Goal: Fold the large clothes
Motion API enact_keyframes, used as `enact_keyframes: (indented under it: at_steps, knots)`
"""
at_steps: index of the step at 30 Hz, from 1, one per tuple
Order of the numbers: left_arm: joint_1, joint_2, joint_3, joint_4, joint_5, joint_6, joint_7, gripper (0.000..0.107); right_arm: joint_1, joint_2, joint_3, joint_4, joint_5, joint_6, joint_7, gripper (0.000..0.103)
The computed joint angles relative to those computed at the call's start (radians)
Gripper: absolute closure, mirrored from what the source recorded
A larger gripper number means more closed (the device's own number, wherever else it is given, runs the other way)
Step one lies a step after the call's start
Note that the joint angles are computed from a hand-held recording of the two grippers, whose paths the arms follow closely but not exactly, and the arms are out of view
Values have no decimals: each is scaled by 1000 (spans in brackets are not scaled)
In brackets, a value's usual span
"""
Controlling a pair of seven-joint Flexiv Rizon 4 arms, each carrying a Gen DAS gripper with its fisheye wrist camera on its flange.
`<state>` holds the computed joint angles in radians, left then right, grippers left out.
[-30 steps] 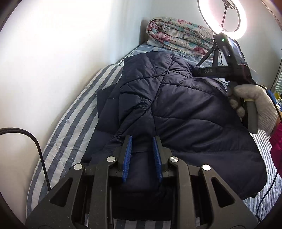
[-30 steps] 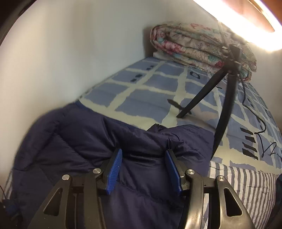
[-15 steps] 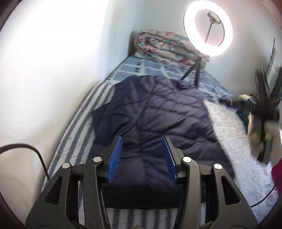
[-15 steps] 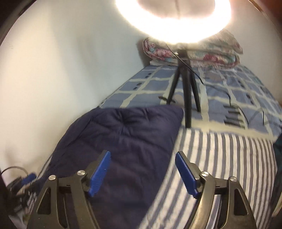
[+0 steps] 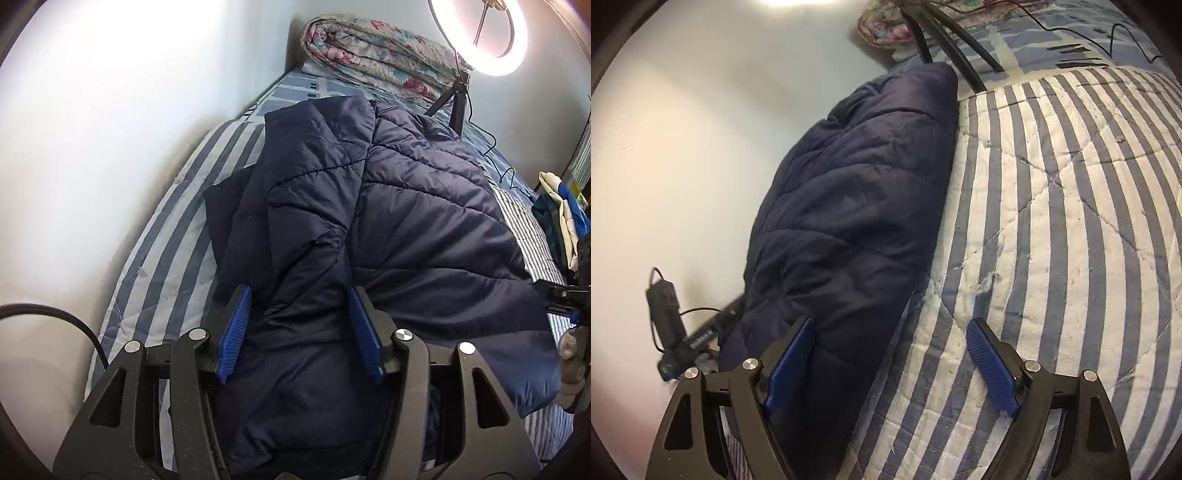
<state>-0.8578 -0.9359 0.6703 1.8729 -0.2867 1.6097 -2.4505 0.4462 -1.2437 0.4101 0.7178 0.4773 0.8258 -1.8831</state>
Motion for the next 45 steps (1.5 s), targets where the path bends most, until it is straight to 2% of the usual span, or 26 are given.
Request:
enact_keyframes:
  at_steps: [5,8,13,15,16,18,20,25,28,35,37,40,41,43,45]
  knots:
    - [-12,27,-2,37,-16,56,-1,49,-54,-2,89,13,97,-72,-73,14]
    - [-26,47,-6,67,-45,94,22,49,-75,15,107,45,155,-113,-111,15]
    - [-22,77,-35,113,-99,149,64,49,-24,37,58,83,150,-102,-144,17]
    - [-24,76,-37,116,-125,149,83,49,-10,20,60,50,149,-137,-120,30]
    - [-21,77,-43,119,-138,153,91,49,-2,29,50,65,145,-127,-110,35]
    - [-14,80,-60,127,-159,167,110,49,23,37,21,70,115,-116,-79,54]
    - [-10,80,-72,136,-180,182,129,49,32,52,13,92,96,-97,-71,65]
    - [143,132,-244,188,-174,309,146,49,75,90,-31,121,-8,-64,-40,76]
    - [158,142,-271,204,-204,333,175,49,100,116,-52,159,-72,-31,-18,79]
    - [276,161,-428,208,-196,404,238,49,37,172,-51,259,-145,-6,-22,81]
    - [349,161,-509,210,-162,447,231,42,16,192,-52,296,-159,6,-23,82]
    - [508,146,-665,215,-62,523,193,40,-7,219,-53,341,-181,15,-20,82]
    - [551,139,-707,212,-37,536,187,40,-9,229,-53,354,-195,18,-34,80]
    - [629,119,-783,210,14,564,159,37,20,257,-92,409,-243,91,-25,69]
    - [689,97,-837,215,59,608,116,36,82,304,-174,518,-322,275,8,58]
